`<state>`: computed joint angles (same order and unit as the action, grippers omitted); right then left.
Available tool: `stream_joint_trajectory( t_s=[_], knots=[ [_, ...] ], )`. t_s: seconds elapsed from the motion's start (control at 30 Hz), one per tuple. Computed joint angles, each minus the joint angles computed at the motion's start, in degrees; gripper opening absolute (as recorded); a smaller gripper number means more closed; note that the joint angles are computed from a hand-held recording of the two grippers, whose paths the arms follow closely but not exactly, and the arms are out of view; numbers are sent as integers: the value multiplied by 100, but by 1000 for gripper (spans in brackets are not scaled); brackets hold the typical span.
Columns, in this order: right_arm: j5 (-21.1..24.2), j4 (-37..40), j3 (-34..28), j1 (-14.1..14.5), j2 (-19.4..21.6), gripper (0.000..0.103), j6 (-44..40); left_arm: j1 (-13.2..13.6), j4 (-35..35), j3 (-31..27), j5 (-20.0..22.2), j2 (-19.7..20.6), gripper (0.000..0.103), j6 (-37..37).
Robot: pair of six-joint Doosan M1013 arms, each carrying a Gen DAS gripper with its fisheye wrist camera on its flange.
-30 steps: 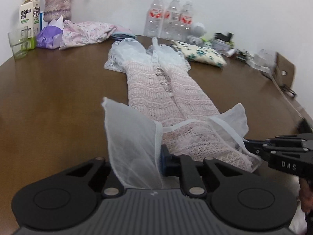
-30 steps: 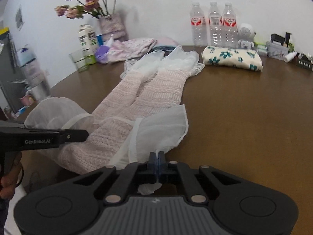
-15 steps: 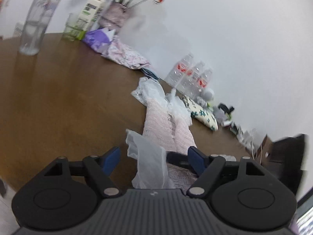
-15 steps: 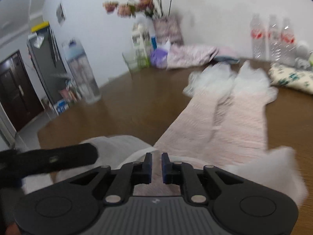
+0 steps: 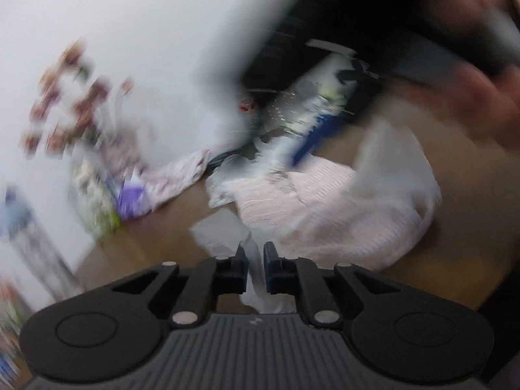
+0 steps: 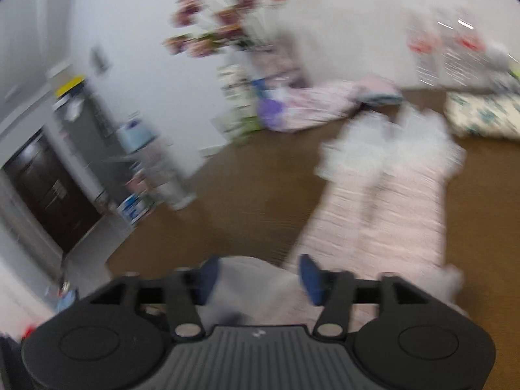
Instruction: Fold clothes
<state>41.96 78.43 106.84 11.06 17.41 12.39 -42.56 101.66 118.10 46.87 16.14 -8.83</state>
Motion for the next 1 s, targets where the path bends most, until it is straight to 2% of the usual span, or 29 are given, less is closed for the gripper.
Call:
stream_joint_trajectory(
  t_s=[0.07,0.1,0.13,0.17,0.2,0.27,0.33,0.37,0.4,0.47,0.53,0.6,0.67,0.7,0.73,0.77,0.83,0.87,0.9,0.97,1.0],
  knots=[
    [-275,-607,-170,260,83,64,436,-68,-172,-85,50,123,10,622],
    [-394,-1002,-276,380,142,49,793,-104,-231,-119,104,184,10,884],
    [-487,-1548,-429,459,255,26,1450,-145,-229,-129,214,243,9,1042],
    [-534,-2056,-572,524,369,11,2069,-176,-232,-139,306,292,9,1156],
    [-579,-2278,-630,536,445,2,2388,-185,-249,-148,348,317,9,1182],
    [-806,-2002,-525,479,450,1,2202,-180,-272,-169,386,352,11,1218],
    [-838,-1155,-304,301,374,0,1591,-163,-211,-159,397,342,12,1012],
    [-839,-711,-181,202,341,0,1290,-142,-32,-92,323,293,15,663],
    [-929,-437,-74,141,312,1,1097,-86,354,42,108,188,18,13],
    [-966,-77,67,38,301,1,896,110,1236,350,-455,-168,42,-1487],
    [-917,179,168,-51,319,1,779,322,1989,602,-708,-475,47,-2987],
    [-873,696,290,-95,322,1,228,592,2456,724,-891,-646,47,-4486],
    [-858,976,371,-87,308,2,-161,952,2419,585,-1505,-695,47,-5546],
    [-870,1052,378,-83,319,2,-232,1160,2712,522,-1840,-691,46,-6222],
    [-861,1060,369,-80,336,2,-196,1343,3304,448,-2133,-625,41,-6881],
    [-835,1095,341,-85,373,2,-147,1433,3720,348,-2297,-518,28,-7279],
    [-789,1144,316,-98,399,7,-44,1501,4488,168,-2539,-351,23,-7902],
    [-759,1154,339,-121,357,10,-38,1482,4623,90,-2635,-292,20,-7932],
    [-701,1176,376,-164,291,16,-80,1409,4496,43,-2676,-247,20,-7663],
    [-488,1471,512,-307,126,19,-359,1149,3639,67,-2555,-204,19,-6343],
    [-361,1917,669,-414,0,20,-812,1031,3217,62,-2391,-151,18,-5594]
  ],
)
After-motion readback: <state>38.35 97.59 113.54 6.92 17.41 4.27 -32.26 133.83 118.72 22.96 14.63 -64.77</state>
